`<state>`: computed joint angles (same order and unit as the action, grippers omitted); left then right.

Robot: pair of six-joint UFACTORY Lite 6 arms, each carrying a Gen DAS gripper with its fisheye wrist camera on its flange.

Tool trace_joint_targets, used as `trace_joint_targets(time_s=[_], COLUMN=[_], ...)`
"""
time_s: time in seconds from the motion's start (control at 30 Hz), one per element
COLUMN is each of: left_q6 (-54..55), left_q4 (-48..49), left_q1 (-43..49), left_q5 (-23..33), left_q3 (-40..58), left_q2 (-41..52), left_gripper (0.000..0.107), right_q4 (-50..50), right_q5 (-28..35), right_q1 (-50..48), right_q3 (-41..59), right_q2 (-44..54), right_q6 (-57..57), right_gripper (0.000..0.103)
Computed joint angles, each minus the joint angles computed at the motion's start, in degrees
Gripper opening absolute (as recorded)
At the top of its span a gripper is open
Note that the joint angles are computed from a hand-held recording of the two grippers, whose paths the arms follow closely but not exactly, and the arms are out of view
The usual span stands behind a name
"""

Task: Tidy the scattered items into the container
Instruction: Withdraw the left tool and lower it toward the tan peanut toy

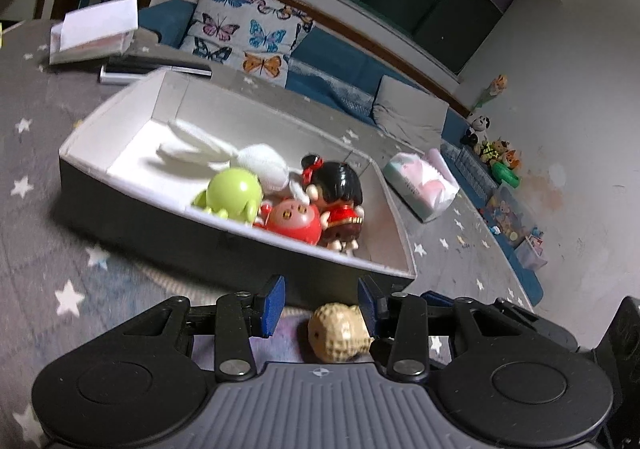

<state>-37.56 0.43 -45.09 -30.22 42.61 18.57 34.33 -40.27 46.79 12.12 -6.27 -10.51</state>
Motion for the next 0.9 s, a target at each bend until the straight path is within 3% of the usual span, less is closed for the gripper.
trace_joint_targets(time_s=[0.37,0.7,0.9], left_q6=[-8.2,-13.9,-16.2], left_q4=[7.1,12.4,14.4], left_q1=[0.8,1.9,1.9], left_q5=[-1.2,-1.2,-0.8], left_q3=[3.8,6.9,8.8], left_q2=[6.8,10.1,11.8], left_gripper=[0.043,0.042,0.043], right_q4=[-8.2,-12.8,-12.7], right_q5=[-5.5,-7.3,-7.8], right_q1=[-4.0,-5.6,-5.1], right_q3=[1.1,3.1,3.8], right_q2=[11.7,16.3,17.2], right_q6=[10.3,15.1,15.9], right_gripper=[0.075,0.073,0.066])
